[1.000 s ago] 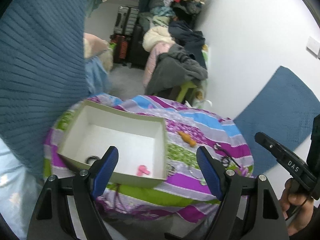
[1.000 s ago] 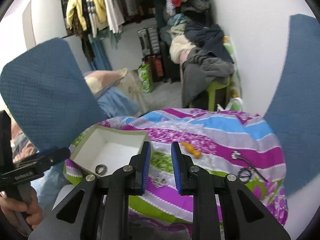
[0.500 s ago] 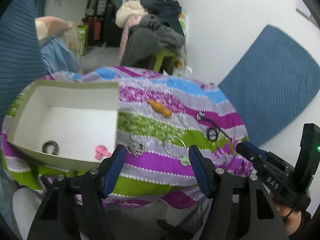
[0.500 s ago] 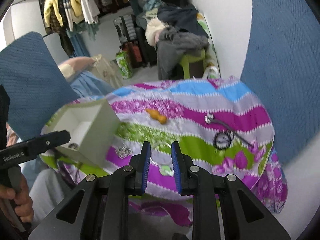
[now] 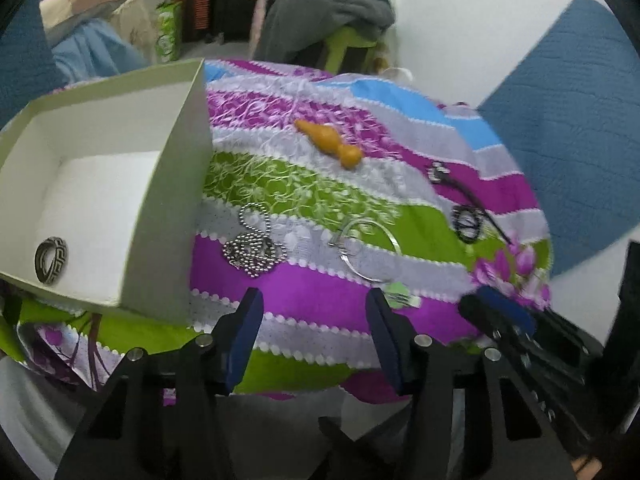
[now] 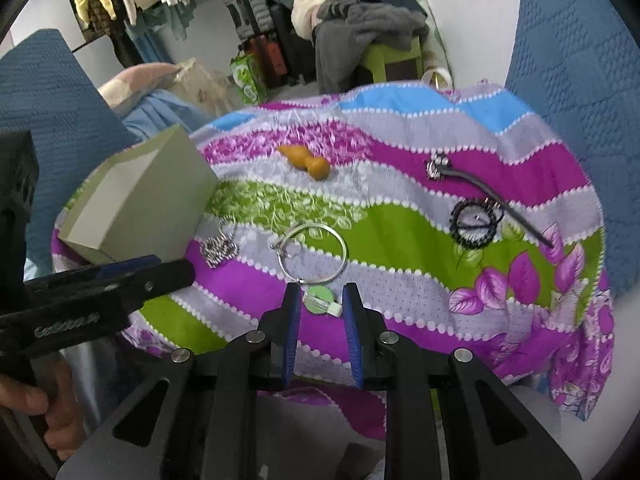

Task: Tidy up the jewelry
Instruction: 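Grasp the silver bead chain with the left gripper while the right tool approaches the green clip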

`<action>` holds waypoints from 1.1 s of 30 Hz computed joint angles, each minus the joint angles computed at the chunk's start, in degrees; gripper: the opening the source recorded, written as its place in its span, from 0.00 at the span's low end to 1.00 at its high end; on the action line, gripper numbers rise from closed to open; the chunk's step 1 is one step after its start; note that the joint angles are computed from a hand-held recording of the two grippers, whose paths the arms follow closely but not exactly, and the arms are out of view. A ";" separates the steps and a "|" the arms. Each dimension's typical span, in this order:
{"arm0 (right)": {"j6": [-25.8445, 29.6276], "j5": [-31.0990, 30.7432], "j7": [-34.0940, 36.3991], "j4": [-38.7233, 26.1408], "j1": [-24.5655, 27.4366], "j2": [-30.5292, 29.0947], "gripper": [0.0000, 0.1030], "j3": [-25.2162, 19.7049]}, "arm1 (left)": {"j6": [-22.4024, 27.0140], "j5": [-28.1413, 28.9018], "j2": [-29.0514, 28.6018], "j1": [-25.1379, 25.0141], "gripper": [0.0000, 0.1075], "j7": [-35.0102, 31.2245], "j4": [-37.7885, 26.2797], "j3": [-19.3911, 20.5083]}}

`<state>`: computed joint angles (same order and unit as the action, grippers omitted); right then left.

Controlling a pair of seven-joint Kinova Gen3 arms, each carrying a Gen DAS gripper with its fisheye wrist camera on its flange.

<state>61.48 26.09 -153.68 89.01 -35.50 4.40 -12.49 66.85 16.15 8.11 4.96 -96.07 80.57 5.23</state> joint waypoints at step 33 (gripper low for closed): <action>-5.05 -9.78 13.06 0.33 2.77 6.48 0.29 3.79 | -10.67 -20.40 8.12 8.47 0.16 17.08 0.74 -0.39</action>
